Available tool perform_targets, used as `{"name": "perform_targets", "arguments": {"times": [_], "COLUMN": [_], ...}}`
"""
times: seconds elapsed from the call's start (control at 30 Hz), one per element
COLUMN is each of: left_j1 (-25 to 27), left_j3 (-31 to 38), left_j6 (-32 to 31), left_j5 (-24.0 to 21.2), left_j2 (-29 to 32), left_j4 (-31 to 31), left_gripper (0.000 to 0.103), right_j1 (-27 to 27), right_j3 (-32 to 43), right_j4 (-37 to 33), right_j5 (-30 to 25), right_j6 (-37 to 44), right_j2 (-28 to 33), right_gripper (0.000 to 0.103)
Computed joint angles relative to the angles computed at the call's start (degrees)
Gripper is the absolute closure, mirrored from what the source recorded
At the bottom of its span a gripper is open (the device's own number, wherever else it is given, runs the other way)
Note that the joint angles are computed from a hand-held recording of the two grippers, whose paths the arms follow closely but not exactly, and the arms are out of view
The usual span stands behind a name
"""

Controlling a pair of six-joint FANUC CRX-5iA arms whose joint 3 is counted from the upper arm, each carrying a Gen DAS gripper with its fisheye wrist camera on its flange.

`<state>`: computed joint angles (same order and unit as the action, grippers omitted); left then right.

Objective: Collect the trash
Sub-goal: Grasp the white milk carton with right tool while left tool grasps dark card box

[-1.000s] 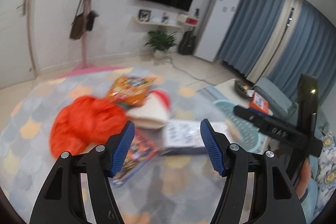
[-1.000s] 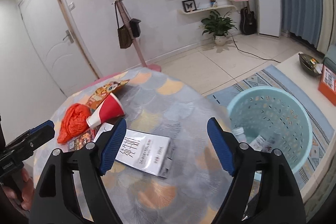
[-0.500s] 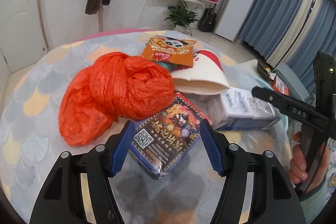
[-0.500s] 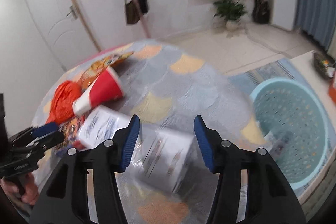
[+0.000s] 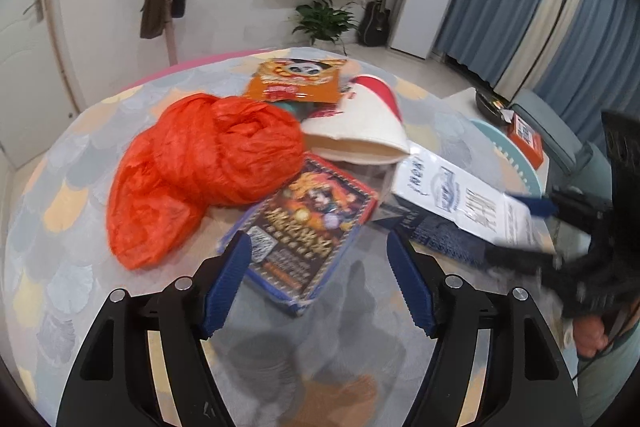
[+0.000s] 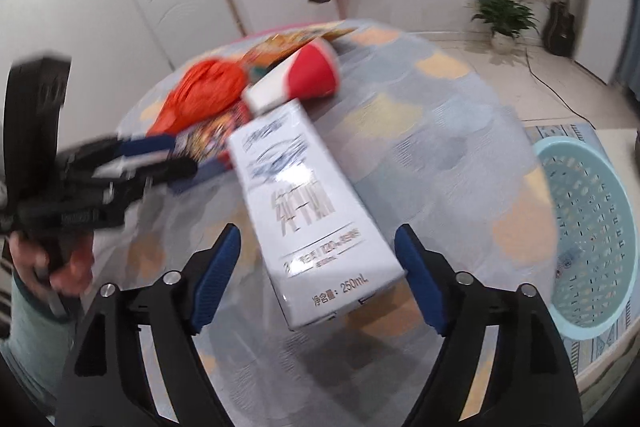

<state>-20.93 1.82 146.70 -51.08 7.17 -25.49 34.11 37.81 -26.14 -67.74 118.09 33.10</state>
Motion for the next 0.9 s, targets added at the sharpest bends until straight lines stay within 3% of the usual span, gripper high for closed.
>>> {"name": "perform_targets", "arguments": {"times": [0.1,0.23,0.3,0.37,0.53,0.7,0.77,0.8,0.9], "left_j1": [1.33,3.79,4.76,5.07,5.33,1.71,-0.22,-1.32,-2.0], "left_j3": [-1.11,-2.44,-2.87,-2.63,-2.4,3.4,6.71,8.48,9.1], "left_j6": [0.67,-2.87,-5.03,-5.99,-9.63,-10.74,-9.07,-8.24,-7.39], "left_j5": [-0.59,0.97,1.97,2.05,3.65,-2.08,-6.06,-8.3,-8.62], "left_j2": [-1.05,-1.35,-1.03,-0.35,0.7,4.72,6.77,7.82,7.95], "left_j4": [0.84,4.43,6.41,7.08,9.12,5.02,1.52,-0.52,-1.24], "left_gripper": [0.033,0.033,0.033,0.031,0.022,0.024,0.03,0.04,0.042], "right_j1": [1.91,3.72,4.16,4.53,4.41,2.04,1.16,0.64,-0.88], "right_j3": [-2.62,-4.12,-5.35,-6.61,-10.21,-11.22,-12.1,-12.34,-12.81], "right_j4": [2.5,4.41,4.68,5.2,6.43,4.96,4.85,4.6,3.32], "right_j5": [2.11,4.69,6.24,7.21,9.93,9.8,10.34,10.59,11.05], "right_j6": [0.28,-2.33,-2.3,-1.84,-1.8,-2.28,-2.66,-2.84,-2.76], "right_j2": [-1.06,-1.31,-2.04,-2.77,-4.95,-5.95,-6.66,-6.98,-7.88], "right_gripper": [0.026,0.026,0.031,0.051,0.051,0.051,0.051,0.051,0.051]}}
